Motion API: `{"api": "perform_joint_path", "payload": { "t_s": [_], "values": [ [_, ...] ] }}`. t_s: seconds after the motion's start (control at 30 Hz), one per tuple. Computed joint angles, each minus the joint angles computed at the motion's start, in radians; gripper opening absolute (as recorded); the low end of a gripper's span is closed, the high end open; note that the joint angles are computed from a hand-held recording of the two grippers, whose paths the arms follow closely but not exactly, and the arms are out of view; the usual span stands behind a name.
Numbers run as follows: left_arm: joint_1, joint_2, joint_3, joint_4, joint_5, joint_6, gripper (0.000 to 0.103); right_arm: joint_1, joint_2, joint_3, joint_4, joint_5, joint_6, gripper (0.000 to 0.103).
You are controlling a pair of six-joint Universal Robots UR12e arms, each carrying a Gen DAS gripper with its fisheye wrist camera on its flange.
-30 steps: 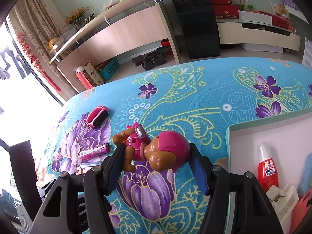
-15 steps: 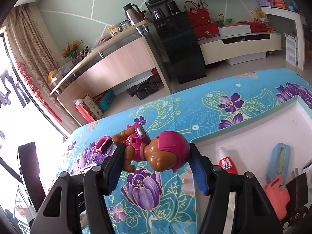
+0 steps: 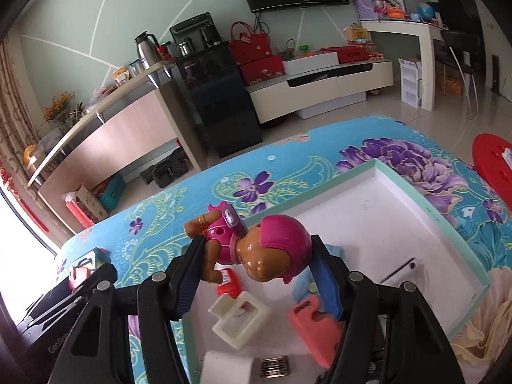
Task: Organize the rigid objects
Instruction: 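Carry the orange knife and puppy figure over the white tray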
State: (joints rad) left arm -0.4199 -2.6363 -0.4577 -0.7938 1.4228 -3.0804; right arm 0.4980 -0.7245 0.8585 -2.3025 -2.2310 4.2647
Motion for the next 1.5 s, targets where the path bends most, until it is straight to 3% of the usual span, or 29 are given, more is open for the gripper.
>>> {"api": "perform_joint_path", "payload": {
  "t_s": [0.27,0.47,1.07,1.5],
  "values": [
    [-0.050,0.009,-0.027,0.008,-0.015,0.135,0.074,-0.012,-0.079,0.125,0.064,-0.025,0.140,0.065],
    [-0.071,0.008,-0.036,0.013,-0.001,0.197,0.074,-0.017,-0.100,0.168,0.028,-0.009,0.151,0.065],
    [-0.080,-0.017,-0.004,-0.058,0.064,0.197,0.074,-0.027,-0.078,0.119,0.150,0.055,0.082,0.065],
    [-0.083,-0.025,0.012,-0.083,0.084,0.213,0.074,-0.027,-0.078,0.118,0.149,0.058,0.066,0.065]
  ]
}}
